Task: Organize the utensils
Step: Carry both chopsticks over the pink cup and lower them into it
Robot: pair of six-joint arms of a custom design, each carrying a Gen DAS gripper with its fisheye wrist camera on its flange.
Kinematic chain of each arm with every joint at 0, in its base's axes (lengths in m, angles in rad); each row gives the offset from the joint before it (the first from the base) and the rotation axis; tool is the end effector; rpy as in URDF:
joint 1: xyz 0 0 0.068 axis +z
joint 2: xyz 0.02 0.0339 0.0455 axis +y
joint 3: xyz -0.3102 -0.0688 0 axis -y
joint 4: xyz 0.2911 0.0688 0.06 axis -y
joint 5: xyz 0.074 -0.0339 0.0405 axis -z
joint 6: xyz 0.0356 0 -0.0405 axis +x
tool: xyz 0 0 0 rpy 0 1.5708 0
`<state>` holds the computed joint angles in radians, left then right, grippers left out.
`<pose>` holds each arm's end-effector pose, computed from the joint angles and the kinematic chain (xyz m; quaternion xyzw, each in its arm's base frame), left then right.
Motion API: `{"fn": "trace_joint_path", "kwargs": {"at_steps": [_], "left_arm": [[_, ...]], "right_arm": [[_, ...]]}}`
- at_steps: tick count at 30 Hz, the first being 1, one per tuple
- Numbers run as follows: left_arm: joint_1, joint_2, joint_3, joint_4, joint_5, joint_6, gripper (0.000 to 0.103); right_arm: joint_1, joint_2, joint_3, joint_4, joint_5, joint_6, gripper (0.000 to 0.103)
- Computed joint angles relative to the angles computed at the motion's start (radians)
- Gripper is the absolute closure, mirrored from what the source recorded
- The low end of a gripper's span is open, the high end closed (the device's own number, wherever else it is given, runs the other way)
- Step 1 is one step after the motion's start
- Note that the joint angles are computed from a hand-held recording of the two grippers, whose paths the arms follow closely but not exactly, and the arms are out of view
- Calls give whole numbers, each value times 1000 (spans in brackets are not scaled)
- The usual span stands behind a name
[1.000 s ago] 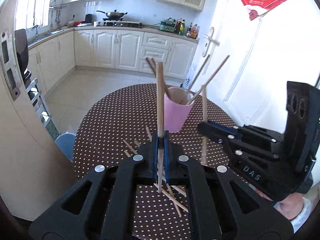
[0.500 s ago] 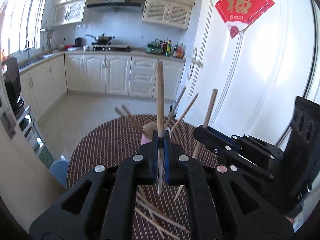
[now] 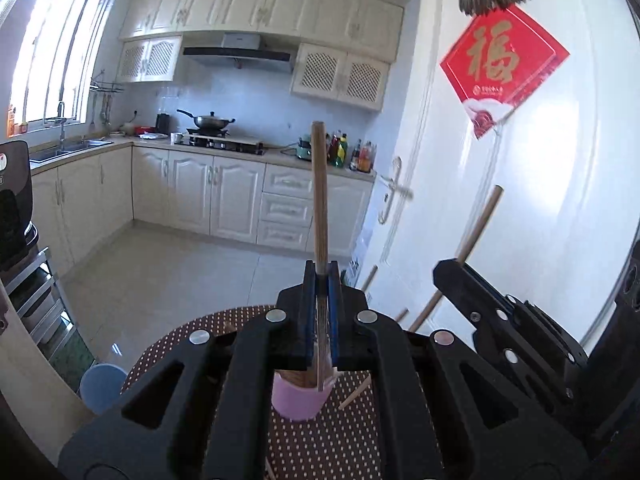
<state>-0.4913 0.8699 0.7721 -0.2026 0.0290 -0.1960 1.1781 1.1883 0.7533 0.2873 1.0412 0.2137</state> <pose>0.1937 -0.1048 0.3494 0.1269 0.7948 -0.2109 0.5547 0.1372 0.2511 0.3195 -0.0169 0.7327 0.0741 0.6763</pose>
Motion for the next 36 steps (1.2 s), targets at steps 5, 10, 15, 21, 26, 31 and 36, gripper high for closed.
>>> {"fn": "trace_joint_path", "kwargs": {"at_steps": [5,10,15,21,26,31,36], "left_arm": [[25,66,-12,97,10,-10,97],[35,125,-32,143,13,-4,97],[34,162,-54,161,24,11,97],[41,179,-80,165,26,12,95],[50,177,-76,135,37,11,94],[37,167,-77,106,4,37,86],[47,153,-93,103,10,32,55]], "right_arm": [[-46,17,-32,152,-29,-73,98],[-85,56,-28,175,-53,-82,99],[-103,82,-30,162,-71,-64,99],[-111,101,-39,135,-78,-40,99],[-133,102,-46,101,-103,6,98],[-134,106,-44,57,-116,44,98],[-142,100,-61,18,-136,93,98]]}}
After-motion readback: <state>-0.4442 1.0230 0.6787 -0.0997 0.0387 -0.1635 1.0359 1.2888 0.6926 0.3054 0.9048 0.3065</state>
